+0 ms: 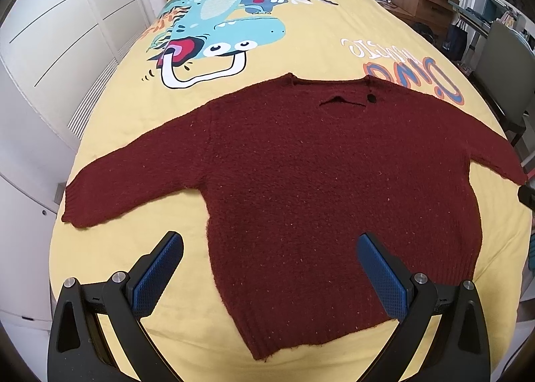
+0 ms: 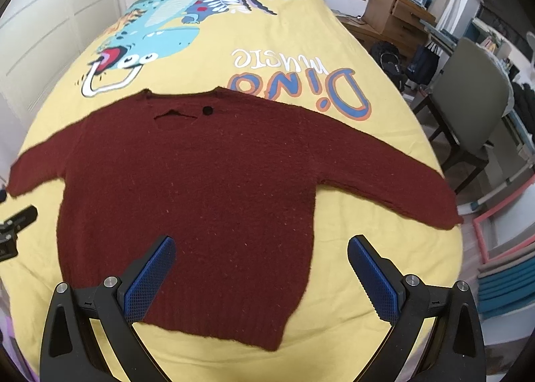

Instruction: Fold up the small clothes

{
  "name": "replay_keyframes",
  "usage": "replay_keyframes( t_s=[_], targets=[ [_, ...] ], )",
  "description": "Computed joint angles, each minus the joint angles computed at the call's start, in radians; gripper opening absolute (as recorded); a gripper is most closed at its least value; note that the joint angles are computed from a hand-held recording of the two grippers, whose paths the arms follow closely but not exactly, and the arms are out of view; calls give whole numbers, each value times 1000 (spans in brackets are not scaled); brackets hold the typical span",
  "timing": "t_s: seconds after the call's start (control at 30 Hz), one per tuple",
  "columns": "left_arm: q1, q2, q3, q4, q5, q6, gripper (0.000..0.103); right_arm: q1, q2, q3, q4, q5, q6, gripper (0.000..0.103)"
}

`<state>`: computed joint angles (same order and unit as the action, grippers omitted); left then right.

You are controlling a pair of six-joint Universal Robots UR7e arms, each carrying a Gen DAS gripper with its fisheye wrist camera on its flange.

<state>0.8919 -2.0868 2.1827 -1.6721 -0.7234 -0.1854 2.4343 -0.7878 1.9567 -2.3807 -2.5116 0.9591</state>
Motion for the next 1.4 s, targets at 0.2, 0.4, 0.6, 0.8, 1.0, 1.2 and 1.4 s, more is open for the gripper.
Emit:
replay_keyframes(
  t_s=[0.2, 0.4, 0.6, 0.8, 1.0, 1.2, 1.4],
  targets=[
    [65, 65, 1, -142, -15, 124, 102, -68, -17, 121, -299, -19, -118, 102],
    [141, 162, -15, -269, -16, 196, 102, -242, -101, 290, -578, 9, -170, 102],
    [207, 239, -41, -338, -37, 234, 102, -449, -175, 414, -807, 41, -220, 103],
    [266, 288, -68, -366, -54, 242, 102, -626, -229, 495, -920, 90, -190, 103],
    [294, 312, -86, -383, -53, 256, 102, -759, -261, 575, -1036, 138, -114, 102],
    [311, 322, -97, -390, -59, 245, 102, -835, -268, 591, -1084, 161, -110, 90],
    [316, 324, -100, -386, -77, 234, 102, -851, -317, 580, -1043, 158, -148, 38]
  ],
)
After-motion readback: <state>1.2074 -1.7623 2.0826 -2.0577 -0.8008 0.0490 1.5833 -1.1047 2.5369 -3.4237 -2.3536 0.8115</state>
